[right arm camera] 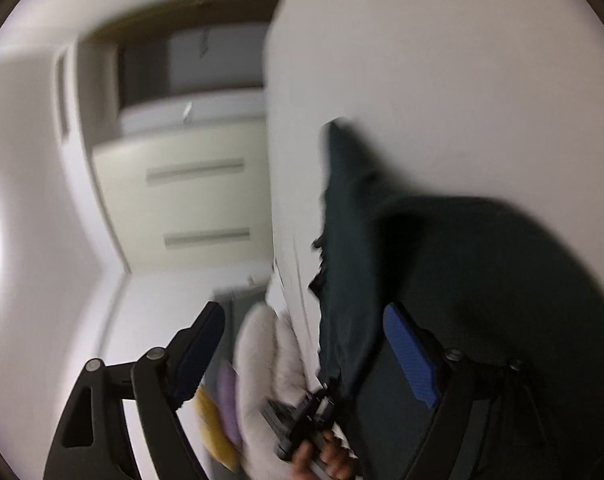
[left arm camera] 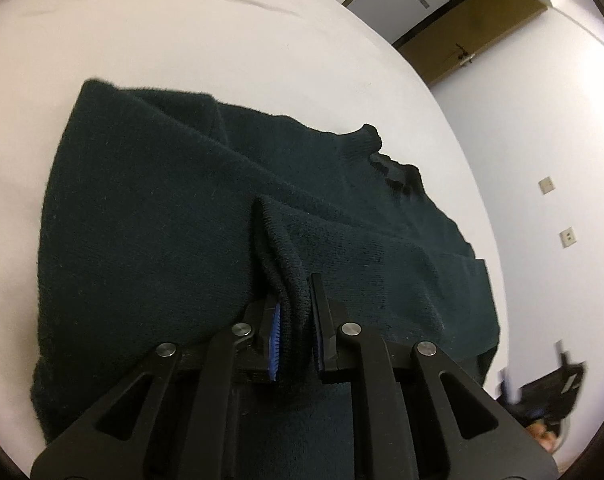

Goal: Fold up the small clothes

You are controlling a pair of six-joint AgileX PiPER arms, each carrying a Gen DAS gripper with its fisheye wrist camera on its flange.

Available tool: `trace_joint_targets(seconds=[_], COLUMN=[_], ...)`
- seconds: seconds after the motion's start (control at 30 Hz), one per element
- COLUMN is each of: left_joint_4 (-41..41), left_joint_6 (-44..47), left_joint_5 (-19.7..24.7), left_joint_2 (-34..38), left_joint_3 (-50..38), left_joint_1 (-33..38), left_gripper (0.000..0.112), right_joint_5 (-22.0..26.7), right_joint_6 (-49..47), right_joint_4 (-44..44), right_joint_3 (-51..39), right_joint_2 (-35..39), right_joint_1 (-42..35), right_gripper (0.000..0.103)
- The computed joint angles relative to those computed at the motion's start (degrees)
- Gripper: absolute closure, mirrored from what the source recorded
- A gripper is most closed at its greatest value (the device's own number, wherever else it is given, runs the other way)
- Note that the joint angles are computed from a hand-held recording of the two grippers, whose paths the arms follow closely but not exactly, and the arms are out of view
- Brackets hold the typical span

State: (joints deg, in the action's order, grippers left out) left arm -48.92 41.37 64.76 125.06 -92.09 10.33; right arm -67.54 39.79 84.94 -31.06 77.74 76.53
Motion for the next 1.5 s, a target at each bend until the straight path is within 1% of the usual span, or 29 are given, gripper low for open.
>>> trace_joint_targets(seconds=[0.1, 0.2, 0.27, 0.33, 0.4, 0.47, 0.53, 0.57, 0.6, 0.67, 0.7, 0.77, 0.8, 0.83, 0.9, 0.93, 0.97, 1.03, 1.07, 1.1, 1.17, 1.2, 1.23, 1.3, 1.37, 1.4, 1.43, 1.47, 1.5], left_joint_4=[1.1, 2.1, 2.3, 2.2, 2.8, 4.7, 11.2, 12.9, 12.4, 8.7, 7.3, 3.8, 3.0, 3.9, 6.3, 7.9, 9.4, 11.7, 11.2, 10.8, 9.0, 7.5, 5.8, 4.3, 3.9, 3.9, 3.8, 3.3, 3.4], left_joint_6=[-0.7, -1.5, -0.3, 0.3, -0.1, -1.0, -5.6, -7.1, -6.4, -0.9, 2.1, 8.3, 10.2, 10.1, 8.1, 6.0, 4.3, 2.5, 3.4, 4.0, 5.5, 6.9, 8.2, 9.0, 8.4, 8.0, 8.1, 8.6, 8.6], left_joint_5=[-2.4, -3.3, -4.1, -3.8, -3.7, -6.3, -12.1, -15.2, -16.4, -17.6, -18.6, -19.3, -19.9, -20.9, -22.1, -22.4, -22.9, -24.7, -25.3, -25.1, -23.9, -23.6, -23.4, -23.4, -22.7, -22.4, -22.2, -22.2, -23.2], left_joint_2=[-1.3, -1.1, -1.8, -2.2, -3.0, -5.0, -8.6, -10.5, -11.8, -15.0, -16.7, -18.4, -18.3, -17.6, -15.9, -14.1, -13.0, -11.0, -10.5, -10.2, -9.4, -9.2, -8.4, -7.5, -6.1, -5.9, -5.9, -6.5, -7.1], left_joint_3=[0.1, -0.8, 0.1, 0.5, 0.8, 2.1, 4.4, 6.0, 7.0, 9.6, 11.1, 13.5, 14.3, 14.4, 13.9, 12.8, 12.2, 11.3, 11.1, 10.8, 9.9, 10.0, 9.7, 9.2, 7.4, 6.9, 6.8, 7.4, 8.1], left_joint_1=[-0.6, -1.4, -1.6, -0.9, 0.2, 1.0, 0.9, 0.7, 0.8, -0.1, -1.5, -4.1, -6.2, -8.7, -11.4, -12.6, -13.6, -14.9, -15.0, -14.6, -13.8, -13.1, -12.6, -12.4, -12.0, -11.9, -11.7, -11.3, -11.2], left_gripper=[0.097, 0.097, 0.097, 0.097, 0.097, 0.092, 0.091, 0.091, 0.091, 0.091, 0.091, 0.091, 0.091, 0.091, 0.091, 0.091, 0.091, 0.091, 0.091, 0.091, 0.091, 0.091, 0.091, 0.091, 0.091, 0.091, 0.091, 0.091, 0.091], right_joint_5=[10.3, 23.1, 30.4, 34.9, 36.4, 35.0, 30.5, 28.9, 28.5, 27.5, 27.8, 24.7, 23.5, 24.6, 31.7, 37.0, 41.2, 46.5, 48.9, 49.2, 47.5, 46.1, 45.0, 43.5, 43.4, 43.4, 41.7, 38.3, 35.3], right_joint_6=[-13.9, -14.6, -18.9, -20.1, -19.8, -16.2, -10.5, -10.8, -13.2, -22.9, -26.4, -36.7, -41.6, -44.3, -47.0, -46.5, -43.7, -35.0, -29.3, -23.6, -15.0, -14.2, -15.6, -23.6, -26.6, -29.9, -35.5, -40.9, -44.0], right_joint_4=[-5.4, -13.6, -12.9, -12.5, -11.9, -14.1, -16.9, -15.8, -12.7, -2.3, 0.4, 7.5, 9.2, 8.6, 5.4, 2.1, -2.3, -12.0, -17.6, -22.1, -29.3, -29.7, -28.0, -19.0, -13.4, -9.5, -4.0, 1.5, 4.9], right_joint_3=[-2.9, -3.4, -4.7, -4.4, -2.3, 1.1, 5.3, 6.6, 6.8, 7.2, 6.4, 3.5, 1.1, -1.2, -4.7, -6.8, -7.9, -9.8, -9.7, -8.8, -7.0, -5.5, -4.4, -2.0, 0.9, 0.7, 0.7, 0.3, -1.4], right_joint_2=[-3.4, -2.9, -1.1, 0.6, 1.4, 0.5, -1.2, -2.5, -3.6, -8.0, -9.4, -11.6, -11.6, -10.7, -8.2, -5.6, -3.2, 2.1, 4.3, 5.6, 5.8, 4.5, 3.6, 0.9, -2.5, -3.2, -4.7, -6.3, -6.3], right_joint_1=[-10.1, -22.0, -28.6, -32.8, -34.8, -34.7, -32.9, -32.2, -31.9, -30.6, -31.6, -29.0, -28.0, -28.5, -32.3, -35.2, -37.7, -41.4, -43.6, -44.9, -46.3, -46.7, -47.1, -47.2, -49.0, -49.3, -47.9, -44.8, -41.7], right_gripper=[0.032, 0.038, 0.038, 0.046, 0.087, 0.103, 0.103, 0.103, 0.101, 0.095, 0.083, 0.072, 0.069, 0.068, 0.063, 0.063, 0.063, 0.063, 0.068, 0.083, 0.091, 0.093, 0.093, 0.095, 0.096, 0.093, 0.088, 0.071, 0.066])
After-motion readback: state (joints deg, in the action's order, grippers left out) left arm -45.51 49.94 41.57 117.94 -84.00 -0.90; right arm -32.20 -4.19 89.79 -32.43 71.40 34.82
